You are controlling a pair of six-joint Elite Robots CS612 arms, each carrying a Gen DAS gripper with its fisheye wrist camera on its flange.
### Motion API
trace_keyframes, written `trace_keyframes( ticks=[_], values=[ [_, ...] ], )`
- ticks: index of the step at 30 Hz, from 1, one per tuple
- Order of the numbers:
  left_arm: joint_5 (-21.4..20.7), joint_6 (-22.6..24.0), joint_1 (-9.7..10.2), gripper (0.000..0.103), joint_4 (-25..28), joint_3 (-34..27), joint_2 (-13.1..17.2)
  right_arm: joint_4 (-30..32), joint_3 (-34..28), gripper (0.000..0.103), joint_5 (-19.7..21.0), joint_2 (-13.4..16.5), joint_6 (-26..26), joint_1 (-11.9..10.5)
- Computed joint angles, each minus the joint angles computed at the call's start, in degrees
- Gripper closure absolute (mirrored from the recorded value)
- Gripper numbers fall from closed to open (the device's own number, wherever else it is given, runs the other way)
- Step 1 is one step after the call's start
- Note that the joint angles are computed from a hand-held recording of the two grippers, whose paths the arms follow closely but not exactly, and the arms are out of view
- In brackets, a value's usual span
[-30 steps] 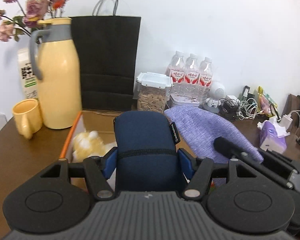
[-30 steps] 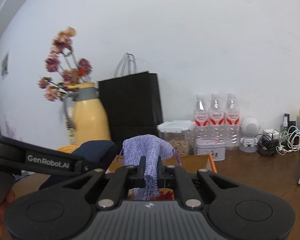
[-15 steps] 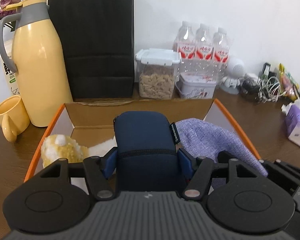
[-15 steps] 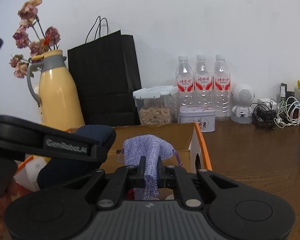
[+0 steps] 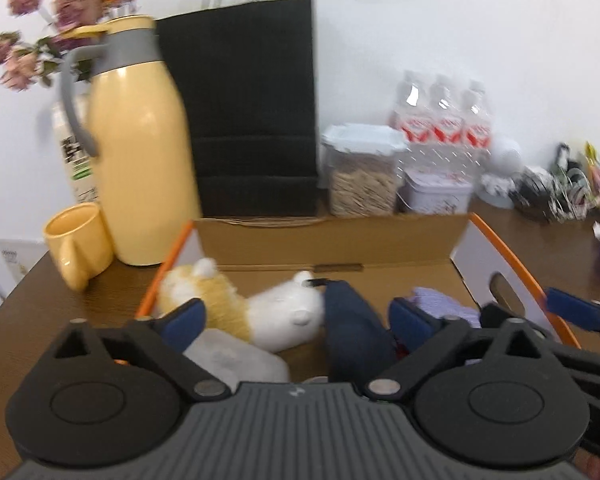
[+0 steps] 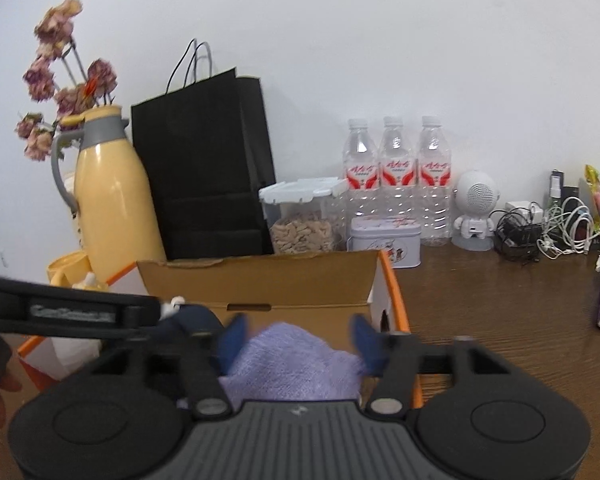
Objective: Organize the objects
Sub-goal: 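Carry the purple pouch and navy case into the box and release both, then withdraw both open grippers from the box back to the table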
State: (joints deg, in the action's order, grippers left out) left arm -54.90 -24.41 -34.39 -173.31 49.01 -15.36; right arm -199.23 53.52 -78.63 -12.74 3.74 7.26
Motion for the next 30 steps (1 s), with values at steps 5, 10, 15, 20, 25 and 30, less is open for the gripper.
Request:
trace_keyframes(
  ticks=[5, 10, 15, 20, 25, 30],
  values=[
    [0.4, -0.6, 0.24, 0.000, -3.7, 2.7, -1.2, -3.3, 1.5, 0.002, 0.8, -0.6, 0.4, -0.2],
    [0.3, -0.8, 0.23, 0.000, -6.1, 4.7, -2.2, -5.1, 3.4, 0.000, 1.2, -1.6, 0.3, -0.2],
    [0.1, -0.5, 0.13, 0.000, -8.5, 7.9, -3.9, -7.2, 5.9, 0.000, 0.9, -2.8, -0.8, 0.0],
    [-0.5, -0.3, 0.21, 0.000, -11.5, 12.0, -5.7, -8.2, 9.4, 0.000, 0.9, -4.5, -1.9, 0.1],
    [-1.2, -0.5, 0.28, 0.000, -13.8, 16.4, -7.5, -8.8, 13.4, 0.000, 0.4, -6.3, -3.5, 0.2],
    [-1.5, -0.9, 0.27, 0.000, -16.2, 21.0, -9.3, -8.1, 17.5, 0.000, -1.0, -8.2, -5.5, 0.5]
  ],
)
